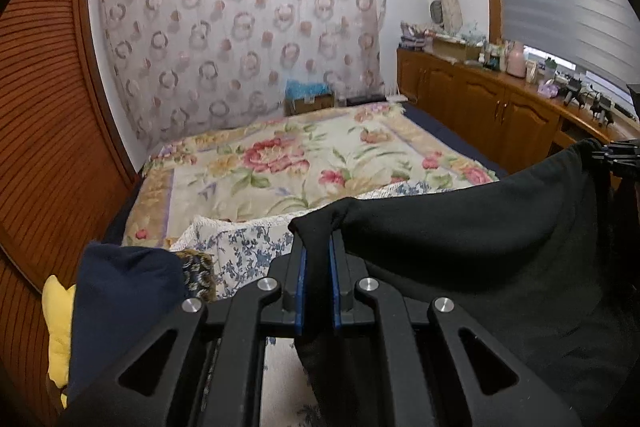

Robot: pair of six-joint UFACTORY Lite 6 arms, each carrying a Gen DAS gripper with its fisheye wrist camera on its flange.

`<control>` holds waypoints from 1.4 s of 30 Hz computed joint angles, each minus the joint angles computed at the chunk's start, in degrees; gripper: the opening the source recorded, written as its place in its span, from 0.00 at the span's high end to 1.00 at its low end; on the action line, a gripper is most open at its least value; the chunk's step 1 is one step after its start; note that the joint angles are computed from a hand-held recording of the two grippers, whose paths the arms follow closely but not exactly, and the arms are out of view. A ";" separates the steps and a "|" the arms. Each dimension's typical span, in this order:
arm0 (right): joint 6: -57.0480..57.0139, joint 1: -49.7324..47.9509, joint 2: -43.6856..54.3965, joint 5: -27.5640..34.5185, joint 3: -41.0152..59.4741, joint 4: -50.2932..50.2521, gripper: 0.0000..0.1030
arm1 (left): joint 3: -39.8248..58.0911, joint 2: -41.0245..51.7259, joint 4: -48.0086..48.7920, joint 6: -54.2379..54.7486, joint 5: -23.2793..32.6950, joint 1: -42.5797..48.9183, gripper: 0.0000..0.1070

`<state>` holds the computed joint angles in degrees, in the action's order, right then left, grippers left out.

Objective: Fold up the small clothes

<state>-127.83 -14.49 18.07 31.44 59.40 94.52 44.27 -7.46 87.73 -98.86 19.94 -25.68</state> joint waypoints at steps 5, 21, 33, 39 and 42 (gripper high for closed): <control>7.42 2.15 8.19 -2.20 8.84 -5.48 0.87 | 6.57 8.15 -6.14 7.35 -2.47 2.49 0.90; -5.31 0.85 0.66 -2.09 -11.08 5.66 0.56 | -17.68 -9.48 -20.93 10.26 1.19 -10.16 0.60; -16.01 -2.31 -2.30 -0.29 -24.32 12.87 0.56 | -30.00 -18.82 -24.38 0.52 3.07 -17.49 0.60; -19.07 -3.77 -1.73 1.84 -25.44 14.59 0.56 | -30.95 -20.84 -26.65 4.13 -1.43 -15.30 0.92; -23.96 -3.70 -1.90 2.57 -26.83 18.43 0.56 | -30.31 -22.51 -29.86 6.37 3.32 -18.42 0.98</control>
<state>-151.79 -18.19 16.17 34.01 32.57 112.96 13.96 -29.97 57.87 -92.49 23.26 -44.10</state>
